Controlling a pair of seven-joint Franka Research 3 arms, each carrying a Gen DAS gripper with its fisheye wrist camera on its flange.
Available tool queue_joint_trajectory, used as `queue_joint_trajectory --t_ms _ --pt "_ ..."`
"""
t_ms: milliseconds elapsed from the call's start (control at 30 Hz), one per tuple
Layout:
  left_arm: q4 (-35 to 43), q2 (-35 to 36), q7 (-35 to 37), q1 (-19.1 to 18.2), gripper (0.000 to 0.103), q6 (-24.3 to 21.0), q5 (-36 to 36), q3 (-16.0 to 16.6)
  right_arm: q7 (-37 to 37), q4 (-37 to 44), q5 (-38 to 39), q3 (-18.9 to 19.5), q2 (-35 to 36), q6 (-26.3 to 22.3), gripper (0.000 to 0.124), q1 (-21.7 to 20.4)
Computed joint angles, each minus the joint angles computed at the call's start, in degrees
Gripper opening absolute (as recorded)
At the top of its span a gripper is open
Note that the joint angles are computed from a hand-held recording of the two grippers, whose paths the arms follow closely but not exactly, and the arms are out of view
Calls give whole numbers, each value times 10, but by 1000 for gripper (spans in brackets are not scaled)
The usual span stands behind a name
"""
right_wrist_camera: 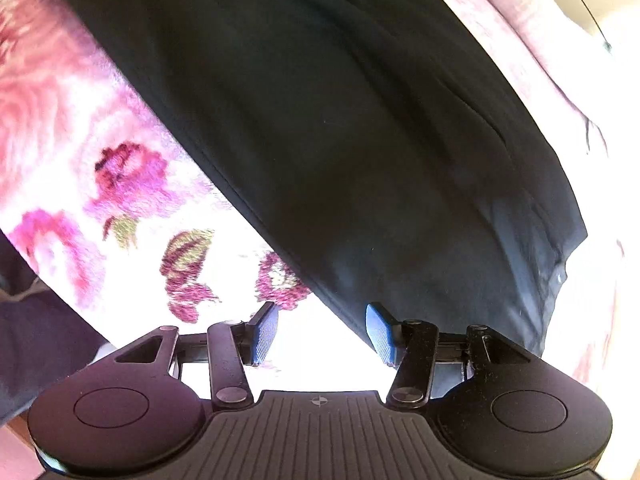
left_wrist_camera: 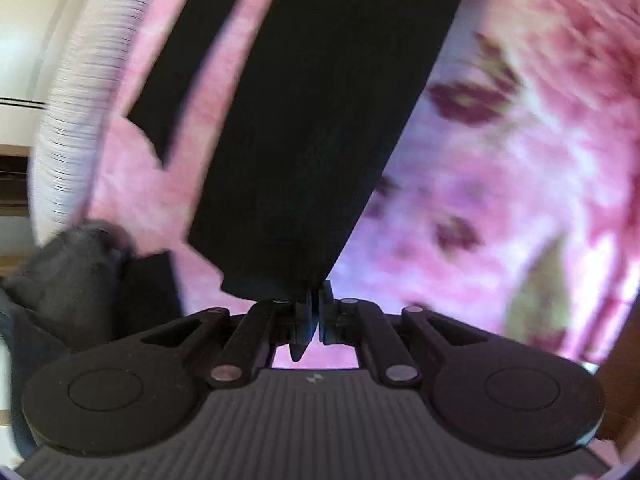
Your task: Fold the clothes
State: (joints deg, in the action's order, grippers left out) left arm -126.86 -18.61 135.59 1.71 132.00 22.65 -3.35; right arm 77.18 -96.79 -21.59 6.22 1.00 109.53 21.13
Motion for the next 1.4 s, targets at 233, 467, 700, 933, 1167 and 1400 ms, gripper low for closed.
queue_joint_trajectory --t_ms 233,467,700,933,1167,1400 --pt "5 -6 19 -3 2 -26 -27 6 146 19 4 -4 4 -41 53 1" --pt "9 1 -13 -1 2 -48 6 -12 443 -40 101 -43 -42 47 53 -62" --pt "25 21 -103 -1 2 -77 68 -36 603 -125 132 -82 -55 246 53 -165" --pt "47 39 -174 -15 2 -127 117 -53 648 -143 221 -110 -19 361 11 -221" --pt "71 15 -157 -44 2 -185 88 -54 561 -116 247 -115 -31 291 3 -237" --pt "55 21 -138 -51 2 -193 91 -50 605 -96 181 -110 -29 233 29 -226"
